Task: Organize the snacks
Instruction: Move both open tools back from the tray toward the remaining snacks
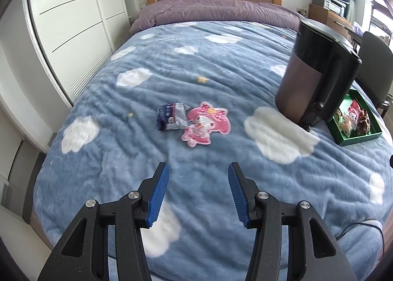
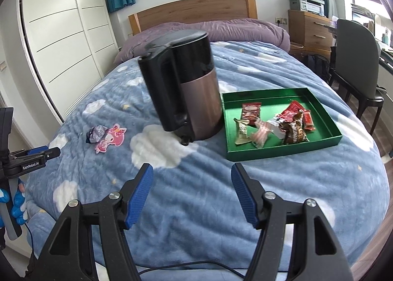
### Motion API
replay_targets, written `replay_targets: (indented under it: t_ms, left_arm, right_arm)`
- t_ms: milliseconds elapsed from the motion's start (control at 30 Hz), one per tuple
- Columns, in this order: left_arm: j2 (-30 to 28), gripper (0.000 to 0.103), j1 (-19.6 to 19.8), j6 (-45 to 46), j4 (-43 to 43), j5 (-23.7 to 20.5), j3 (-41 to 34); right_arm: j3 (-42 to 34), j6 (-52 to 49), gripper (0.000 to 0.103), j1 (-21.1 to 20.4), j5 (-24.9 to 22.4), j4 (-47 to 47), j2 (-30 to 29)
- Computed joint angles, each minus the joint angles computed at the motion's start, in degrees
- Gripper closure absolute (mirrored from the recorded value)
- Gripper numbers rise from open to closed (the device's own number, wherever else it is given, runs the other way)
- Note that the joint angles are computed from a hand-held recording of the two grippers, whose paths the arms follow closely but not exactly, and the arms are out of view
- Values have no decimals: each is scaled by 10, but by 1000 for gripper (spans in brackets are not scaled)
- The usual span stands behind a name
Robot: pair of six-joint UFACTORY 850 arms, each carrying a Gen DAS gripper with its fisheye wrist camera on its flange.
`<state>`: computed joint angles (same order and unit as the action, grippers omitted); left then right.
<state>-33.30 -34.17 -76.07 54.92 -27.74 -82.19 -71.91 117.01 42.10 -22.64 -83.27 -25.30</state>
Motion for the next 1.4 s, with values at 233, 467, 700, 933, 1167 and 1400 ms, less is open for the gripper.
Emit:
replay_targets:
  t_ms: [233,467,700,933,1167,1400]
  left_arm:
    - [37,59,27,-55,31,26,64]
    - [60,59,56,-114,70,44,112]
    - [62,59,82,-139,81,67,135]
    - [37,59,100,-119,56,84,120]
    - [-1,59,115,-40,-8,88,77]
    - [-57,59,124,79,-102,88,-4]
  right_arm:
    - [-49,-73,0,20,-6,61,-32]
    - [-114,-182,0,38,-8,147,-76]
    - [-194,-322,0,49,-10,260,-131]
    - [-280,-468,0,48,-7,391,-194]
    - [-409,-661,0,40,-17,571,-286]
    - [-573,-825,0,27,-60,730,-394]
